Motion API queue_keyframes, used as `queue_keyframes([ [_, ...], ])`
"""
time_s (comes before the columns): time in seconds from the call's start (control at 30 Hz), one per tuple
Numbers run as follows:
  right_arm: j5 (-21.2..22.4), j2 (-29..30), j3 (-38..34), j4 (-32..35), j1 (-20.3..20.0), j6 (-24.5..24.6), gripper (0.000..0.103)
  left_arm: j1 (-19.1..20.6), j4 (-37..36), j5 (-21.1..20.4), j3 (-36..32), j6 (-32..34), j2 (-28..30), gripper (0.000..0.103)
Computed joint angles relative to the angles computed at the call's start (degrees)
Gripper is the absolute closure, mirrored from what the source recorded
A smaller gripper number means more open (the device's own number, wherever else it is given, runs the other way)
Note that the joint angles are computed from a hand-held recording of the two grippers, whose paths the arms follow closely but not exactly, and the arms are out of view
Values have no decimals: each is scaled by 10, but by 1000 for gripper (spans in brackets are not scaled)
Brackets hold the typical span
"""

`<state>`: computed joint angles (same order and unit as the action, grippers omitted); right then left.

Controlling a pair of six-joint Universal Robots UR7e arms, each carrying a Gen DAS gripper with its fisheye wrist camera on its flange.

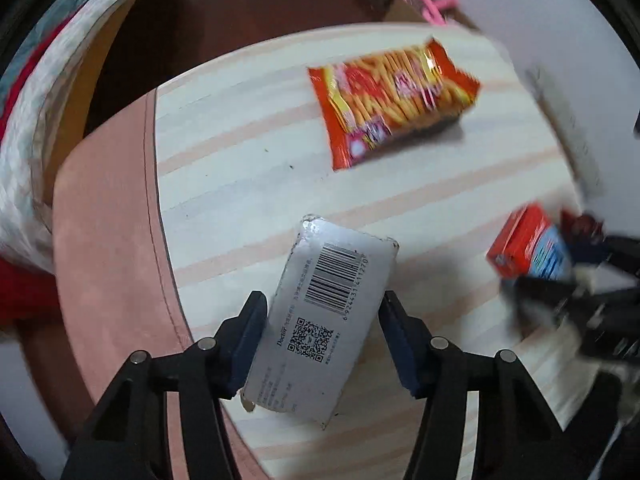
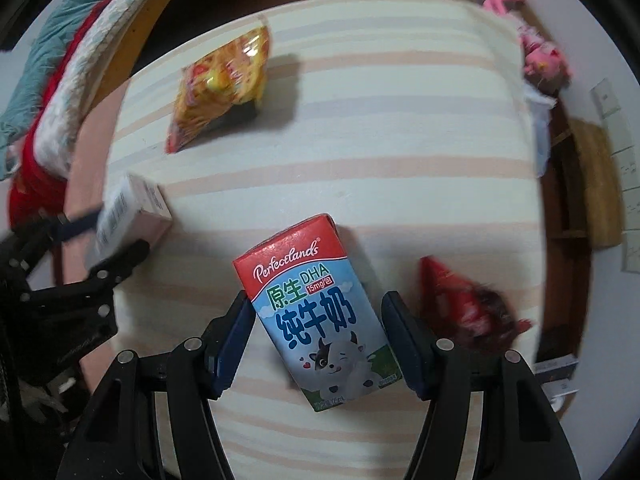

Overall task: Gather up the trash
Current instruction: 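Grasp the white box with the left tool while the right tool grasps the milk carton, then carry the white box and milk carton over the bin and release both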

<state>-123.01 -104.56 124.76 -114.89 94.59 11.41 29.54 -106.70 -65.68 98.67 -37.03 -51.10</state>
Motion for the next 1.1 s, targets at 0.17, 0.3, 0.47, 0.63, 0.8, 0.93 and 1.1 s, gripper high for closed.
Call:
queue_keyframes([
  [0.17,-41,19,4,12,25,3,34,1,-6,-4,11,16,6,48],
  [0.3,-82,34,15,12,48,12,34,-25,-5,38,30,-19,10,52],
  [0.47,-131,42,41,-30,79,6,45,-54,-6,78,72,-117,-20,56],
  [0.63,-146,40,60,-51,108,29,47,-85,-28,80,123,-194,-68,56],
  [0.8,-144,28,76,-63,165,71,47,-112,-9,95,162,-253,-133,56],
  [0.93,-145,24,81,-43,232,120,47,-147,40,123,179,-298,-190,56],
  [1.1,-128,27,72,-30,305,164,47,-188,117,151,192,-357,-269,56],
])
